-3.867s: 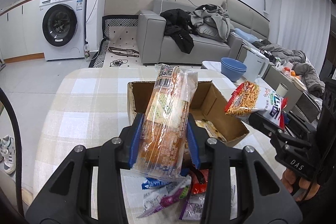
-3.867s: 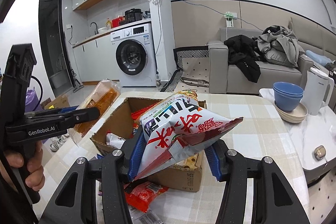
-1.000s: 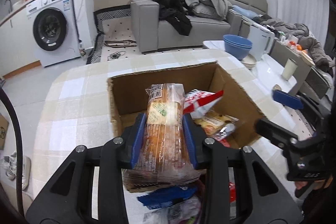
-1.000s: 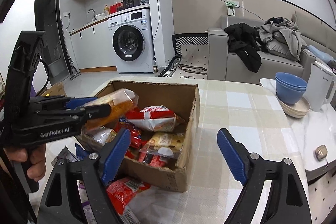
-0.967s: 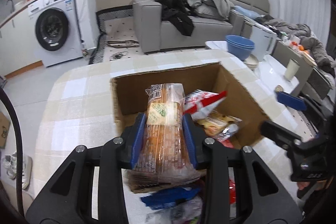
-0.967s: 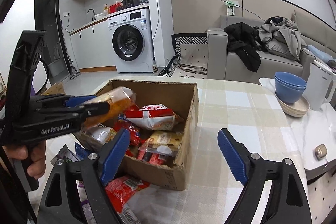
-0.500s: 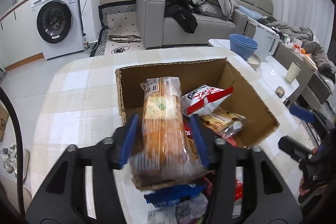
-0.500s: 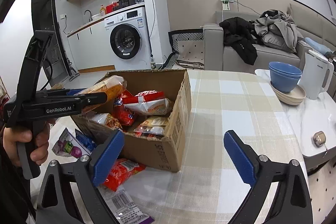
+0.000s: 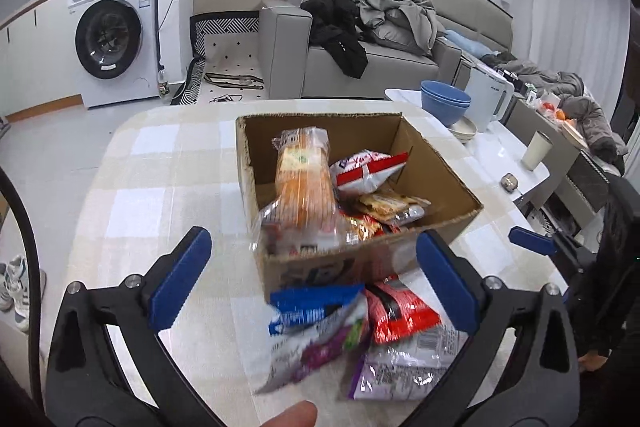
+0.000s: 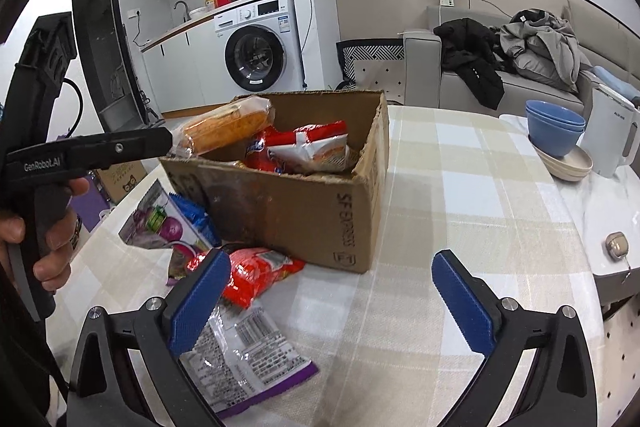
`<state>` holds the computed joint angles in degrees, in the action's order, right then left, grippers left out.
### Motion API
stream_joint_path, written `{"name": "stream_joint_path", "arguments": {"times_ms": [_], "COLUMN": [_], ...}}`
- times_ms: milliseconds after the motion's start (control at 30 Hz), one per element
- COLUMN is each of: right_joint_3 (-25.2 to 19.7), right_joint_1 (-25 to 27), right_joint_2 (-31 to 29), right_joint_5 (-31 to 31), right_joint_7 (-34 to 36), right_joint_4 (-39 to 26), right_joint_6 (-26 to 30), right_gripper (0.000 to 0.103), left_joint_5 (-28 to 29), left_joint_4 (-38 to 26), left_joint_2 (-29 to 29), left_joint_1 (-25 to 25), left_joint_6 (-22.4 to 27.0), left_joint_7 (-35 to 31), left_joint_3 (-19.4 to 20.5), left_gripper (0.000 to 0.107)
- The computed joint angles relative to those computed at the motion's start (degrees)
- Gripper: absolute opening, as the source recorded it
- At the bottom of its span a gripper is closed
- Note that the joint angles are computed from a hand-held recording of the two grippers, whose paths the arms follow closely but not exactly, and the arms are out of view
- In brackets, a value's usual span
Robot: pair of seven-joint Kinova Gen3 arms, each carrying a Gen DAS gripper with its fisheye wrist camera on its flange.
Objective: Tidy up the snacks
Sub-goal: 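Withdraw both open grippers from the box toward the remaining snacks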
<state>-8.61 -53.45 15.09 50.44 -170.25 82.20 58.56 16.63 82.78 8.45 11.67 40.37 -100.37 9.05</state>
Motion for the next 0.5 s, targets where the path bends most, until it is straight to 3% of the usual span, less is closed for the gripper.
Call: {"name": "stream_joint_path", "arguments": {"times_ms": [500], "right_joint_3": [-1.18], "right_joint_1": [-0.84], "right_joint_2": [-0.32], "right_joint_5": [-2.33], "right_joint_7": [-0.94], "right_joint_4": [2.72], "right_joint_6": [-4.66], "right_gripper": [0.103], "left_joint_5": [5.13], "left_joint_4": [15.91], "left_joint_2": [-10.64], "left_joint_1": [-1.54], "left_joint_6": [-3.29], "left_joint_7": [-6.47], "left_joint_3": [-3.02], "left_gripper": [0.102]}}
